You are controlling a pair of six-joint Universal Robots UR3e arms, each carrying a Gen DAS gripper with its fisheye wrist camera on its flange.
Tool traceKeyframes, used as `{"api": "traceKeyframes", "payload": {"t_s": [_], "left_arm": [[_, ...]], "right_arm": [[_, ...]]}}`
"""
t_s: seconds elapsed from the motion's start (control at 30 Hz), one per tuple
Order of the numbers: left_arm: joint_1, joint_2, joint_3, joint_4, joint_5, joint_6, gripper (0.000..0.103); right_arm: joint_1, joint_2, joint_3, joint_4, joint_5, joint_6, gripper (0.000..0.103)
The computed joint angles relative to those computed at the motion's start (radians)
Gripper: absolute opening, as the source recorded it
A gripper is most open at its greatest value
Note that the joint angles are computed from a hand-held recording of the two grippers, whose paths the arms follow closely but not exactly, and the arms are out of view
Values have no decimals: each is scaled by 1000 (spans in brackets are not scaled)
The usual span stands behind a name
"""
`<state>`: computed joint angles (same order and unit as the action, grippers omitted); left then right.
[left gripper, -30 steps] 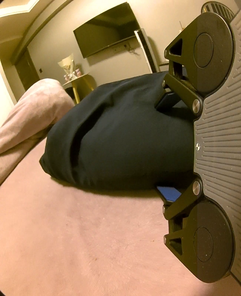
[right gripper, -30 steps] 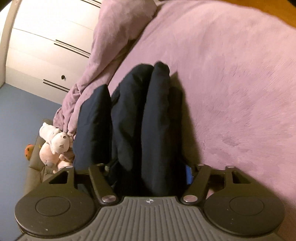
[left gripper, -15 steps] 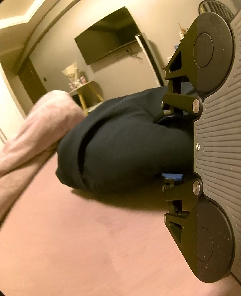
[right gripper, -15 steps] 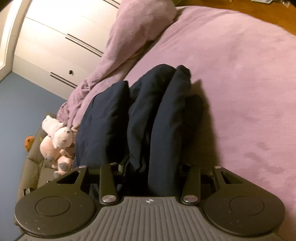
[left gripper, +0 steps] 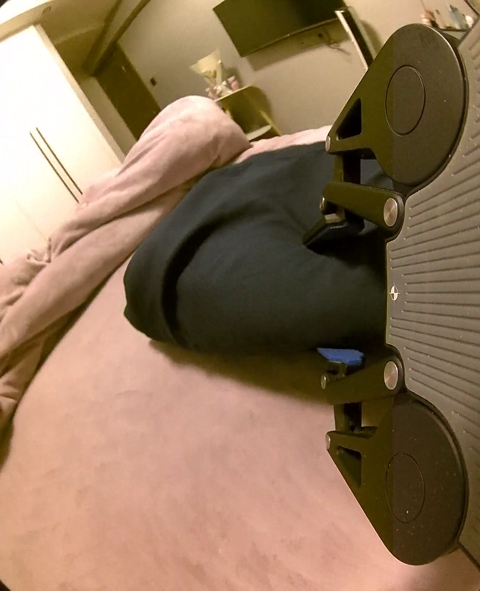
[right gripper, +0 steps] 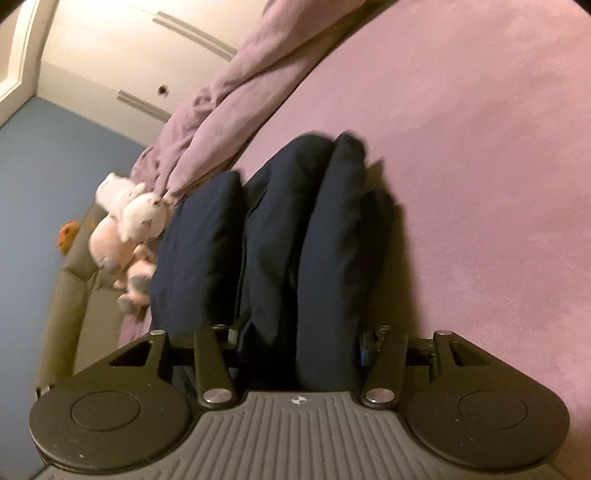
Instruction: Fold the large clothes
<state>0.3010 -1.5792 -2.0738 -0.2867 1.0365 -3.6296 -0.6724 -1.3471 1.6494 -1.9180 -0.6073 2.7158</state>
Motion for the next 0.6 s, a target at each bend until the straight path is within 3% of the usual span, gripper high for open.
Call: {"api": "traceKeyframes", "payload": {"t_s": [0.07, 0.17, 0.27, 0.33, 0.47, 0.53, 0.6], "left_arm": [[-15, 48, -44, 35, 32, 3, 59], [-32, 145, -112, 46, 60, 10, 58], [13, 274, -193, -8, 14, 54, 58], [31, 357, -219, -71, -12, 85, 58], [68, 509, -273, -206, -87, 141, 58], [84, 602, -285, -322, -110, 214, 58], [78, 662, -288, -393, -108, 272, 58]], "right_arm": [[-78, -178, 130, 7, 5, -75, 51], [-191, -377, 143, 337, 48, -352, 52], [-201, -428, 57, 657, 66, -560, 52], [-153, -443, 47, 677, 93, -598, 52], [9, -485, 153, 313, 27, -376, 49], [88, -502, 214, 79, -101, -237, 30], [134, -510, 275, -101, -201, -146, 24]]}}
